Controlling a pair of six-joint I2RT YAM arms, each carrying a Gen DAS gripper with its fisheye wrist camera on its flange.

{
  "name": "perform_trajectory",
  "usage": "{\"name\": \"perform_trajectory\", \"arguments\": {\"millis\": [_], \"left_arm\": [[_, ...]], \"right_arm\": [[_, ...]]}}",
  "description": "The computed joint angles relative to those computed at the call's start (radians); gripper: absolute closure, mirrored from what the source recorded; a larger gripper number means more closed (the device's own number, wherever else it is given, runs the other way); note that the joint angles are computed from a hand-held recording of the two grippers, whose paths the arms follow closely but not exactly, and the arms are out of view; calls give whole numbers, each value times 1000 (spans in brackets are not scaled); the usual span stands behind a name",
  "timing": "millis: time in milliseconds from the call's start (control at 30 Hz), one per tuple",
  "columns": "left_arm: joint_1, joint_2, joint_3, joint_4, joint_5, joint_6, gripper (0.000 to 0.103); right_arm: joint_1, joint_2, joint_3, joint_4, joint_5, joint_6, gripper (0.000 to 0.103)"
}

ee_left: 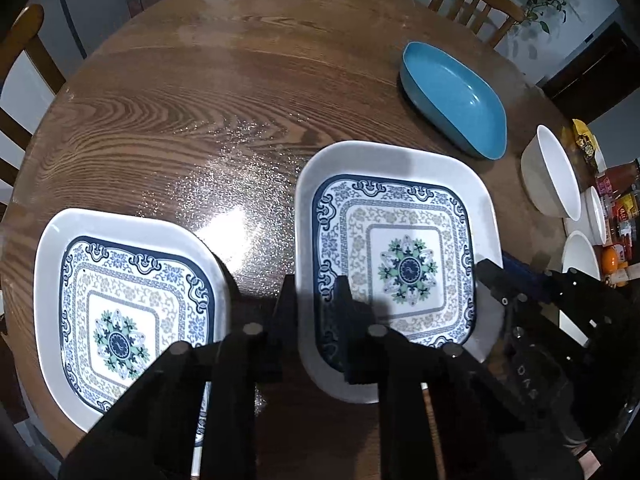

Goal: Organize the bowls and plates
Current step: 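Grip the square plate with both grippers and lower it onto the other plate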

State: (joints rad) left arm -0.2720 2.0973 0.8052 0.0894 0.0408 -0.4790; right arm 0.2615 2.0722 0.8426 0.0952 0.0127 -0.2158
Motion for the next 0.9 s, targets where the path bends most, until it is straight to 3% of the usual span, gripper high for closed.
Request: {"name": "perform_trajectory", "arguments": {"millis": [367, 567, 733, 900], "left_arm": [[10, -209, -151, 20, -81, 16, 89], [148, -392, -331, 32, -103, 81, 89], [320, -475, -432, 34, -113, 183, 89], [449, -420, -465, 84, -113, 296, 89]], "right_arm": [[16, -185, -113, 15, -77, 24, 91], [132, -254, -142, 2, -155, 103, 91], [272, -202, -117, 36, -165, 191, 91], [351, -77, -59, 69, -199, 273, 91]]}}
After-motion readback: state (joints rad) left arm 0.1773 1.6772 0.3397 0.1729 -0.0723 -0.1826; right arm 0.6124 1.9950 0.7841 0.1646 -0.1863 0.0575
